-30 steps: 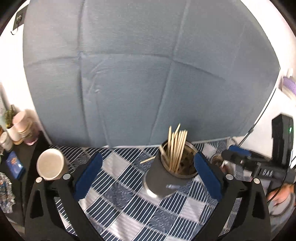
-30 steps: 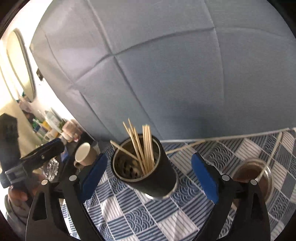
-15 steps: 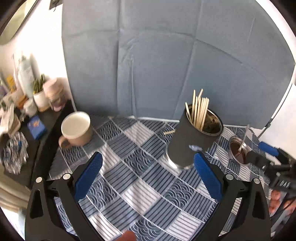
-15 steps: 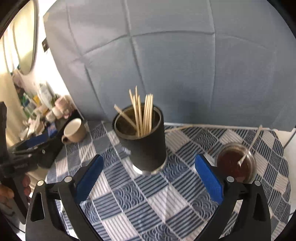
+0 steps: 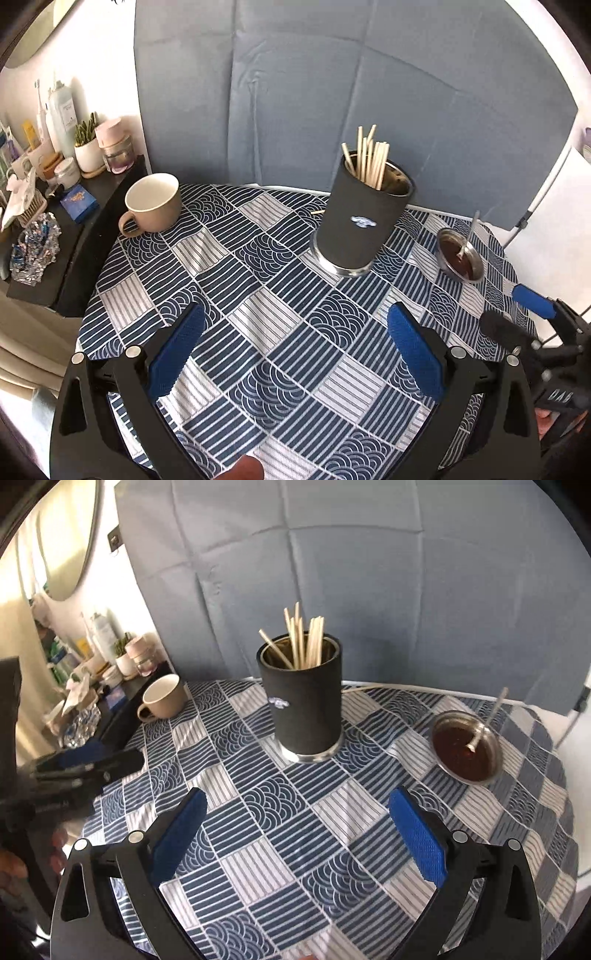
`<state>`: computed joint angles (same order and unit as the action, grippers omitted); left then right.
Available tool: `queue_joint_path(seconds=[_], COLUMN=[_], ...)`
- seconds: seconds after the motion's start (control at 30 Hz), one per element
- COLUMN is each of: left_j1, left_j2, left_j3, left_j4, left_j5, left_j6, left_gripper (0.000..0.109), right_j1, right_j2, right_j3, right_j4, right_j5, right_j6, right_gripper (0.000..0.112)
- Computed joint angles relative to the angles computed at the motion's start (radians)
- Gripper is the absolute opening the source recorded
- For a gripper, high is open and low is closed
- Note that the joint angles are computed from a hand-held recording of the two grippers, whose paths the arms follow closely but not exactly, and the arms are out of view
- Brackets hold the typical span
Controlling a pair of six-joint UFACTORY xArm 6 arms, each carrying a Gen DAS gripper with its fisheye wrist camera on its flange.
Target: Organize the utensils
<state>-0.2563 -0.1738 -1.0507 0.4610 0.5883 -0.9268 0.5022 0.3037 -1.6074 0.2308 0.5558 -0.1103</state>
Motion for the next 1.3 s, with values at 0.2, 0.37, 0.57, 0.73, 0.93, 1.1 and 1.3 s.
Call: queue_joint_path(seconds=[0.2, 0.37, 0.57, 0.73, 0.93, 1.1, 1.3], left_j1=[-0.032, -0.067, -0.096, -0.101, -0.104, -0.101, -0.100], left_j2=[-0.057, -0.091, -0.103, -0.109, -0.111, -0.107, -0.107], left_j3=[0.008, -0.003, -0.006, -0.005, -0.003, -0.002, 0.002], left_j4=[-0.035, 0.044, 0.056, 0.062, 0.049, 0.038, 0.020], left_j5=[0.022, 0.065, 0.103, 0.120, 0.133, 0.126, 0.120], left_j6=[0.009, -0.072, -0.086, -0.090, -0.091, -0.086, -0.069], left_gripper=[0.097, 0.097, 0.097, 0.097, 0.097, 0.097, 0.097], right_j1=[-0.014, -0.012, 0.008, 0.009, 0.011, 0.009, 0.009], right_j2=[-0.073, -0.125, -0.157, -0.151, -0.151, -0.151, -0.146], right_j3=[0.040, 0.081, 0.123, 0.113, 0.118, 0.117, 0.110], right_j4=[-0.024, -0.044, -0.067, -0.040, -0.051, -0.074, -0.098], right_j5=[0.026, 0.022, -0.008, 0.031, 0.021, 0.027, 0.039], right_j6=[0.068, 0.074, 0.064, 0.062, 0.070, 0.090, 0.100], right_gripper=[0.095, 0.095, 0.095, 0.095, 0.095, 0.095, 0.095])
